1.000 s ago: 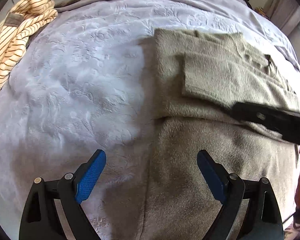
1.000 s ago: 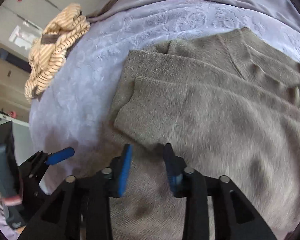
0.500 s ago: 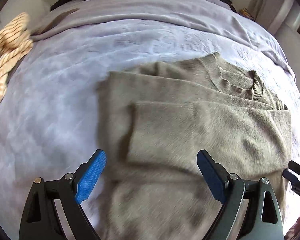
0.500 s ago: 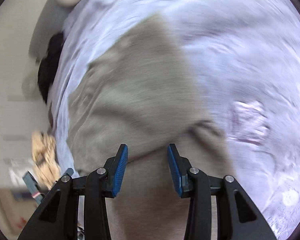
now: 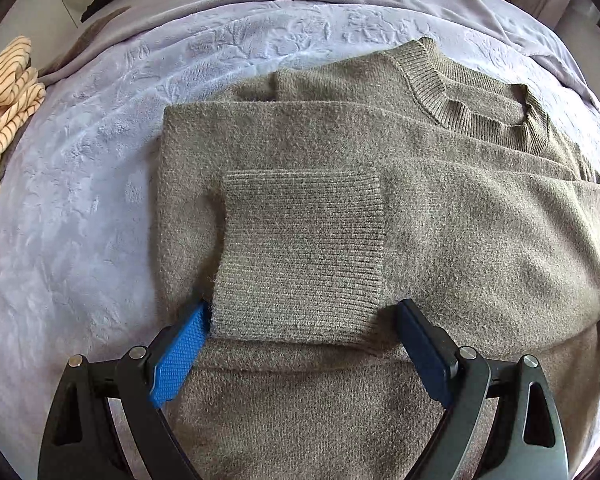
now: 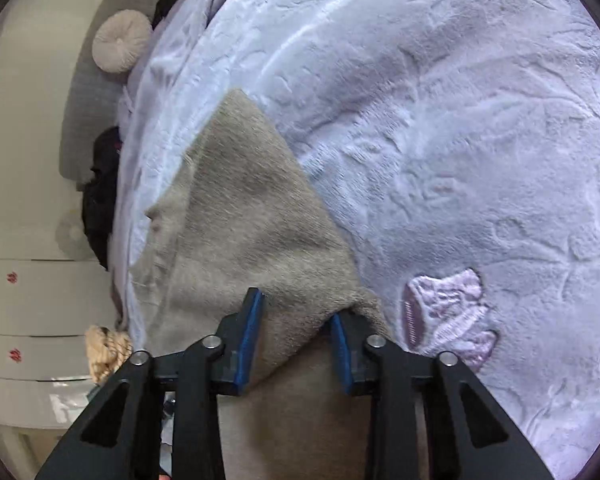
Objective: Fold small clothes
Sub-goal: 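Release the sleeve and smooth it flat with the right gripper, then move both tools toward the sweater hem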
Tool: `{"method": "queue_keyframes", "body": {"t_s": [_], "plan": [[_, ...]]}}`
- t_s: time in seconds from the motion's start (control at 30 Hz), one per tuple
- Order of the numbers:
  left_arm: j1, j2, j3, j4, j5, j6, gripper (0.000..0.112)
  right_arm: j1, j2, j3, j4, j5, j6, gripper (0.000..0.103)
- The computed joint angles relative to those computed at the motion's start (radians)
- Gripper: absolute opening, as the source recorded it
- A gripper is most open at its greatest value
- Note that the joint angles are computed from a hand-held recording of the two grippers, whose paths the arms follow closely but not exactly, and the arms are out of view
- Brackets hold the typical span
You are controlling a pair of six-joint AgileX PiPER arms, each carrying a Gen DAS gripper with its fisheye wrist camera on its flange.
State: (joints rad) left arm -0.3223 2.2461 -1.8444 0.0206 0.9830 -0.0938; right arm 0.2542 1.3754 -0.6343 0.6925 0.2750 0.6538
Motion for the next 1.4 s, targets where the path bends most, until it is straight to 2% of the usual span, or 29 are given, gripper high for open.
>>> {"method": "queue_keyframes", "body": {"t_s": [0.07, 0.1, 0.17, 0.2, 0.23, 0.3, 0.43, 0.6, 1.2, 1.4], "plan": [[0.005, -0.005, 0.003, 0.000, 0.008, 0.006, 0.093, 0.012, 0.007, -0.032, -0.126, 0.048, 0.105, 0.034], [0.008, -0.008, 0.005, 0.000, 0.013, 0.007, 0.093, -0.002, -0.007, -0.055, -0.205, 0.114, 0.139, 0.036], [0.011, -0.016, 0.003, 0.002, 0.028, 0.005, 0.093, 0.030, 0.001, -0.103, -0.330, 0.183, 0.226, 0.037], [0.013, -0.023, 0.007, 0.004, 0.033, 0.007, 0.093, 0.045, 0.000, -0.138, -0.387, 0.239, 0.258, 0.042], [0.014, -0.030, 0.009, 0.007, 0.040, 0.009, 0.093, 0.052, 0.002, -0.157, -0.409, 0.266, 0.264, 0.049], [0.010, -0.040, 0.008, 0.015, 0.061, 0.013, 0.093, 0.082, -0.007, -0.184, -0.454, 0.312, 0.295, 0.055], [0.001, -0.079, 0.040, 0.018, 0.082, 0.024, 0.093, 0.128, -0.039, -0.203, -0.508, 0.385, 0.339, 0.060], [-0.017, -0.137, 0.110, 0.014, 0.082, 0.024, 0.093, 0.183, -0.079, -0.190, -0.532, 0.416, 0.413, 0.065], [-0.037, -0.335, 0.274, -0.018, 0.154, 0.080, 0.093, 0.378, -0.107, -0.287, -0.617, 0.558, 0.602, 0.066], [-0.050, -0.375, 0.324, -0.033, 0.182, 0.096, 0.093, 0.430, -0.103, -0.315, -0.624, 0.569, 0.619, 0.066]]}}
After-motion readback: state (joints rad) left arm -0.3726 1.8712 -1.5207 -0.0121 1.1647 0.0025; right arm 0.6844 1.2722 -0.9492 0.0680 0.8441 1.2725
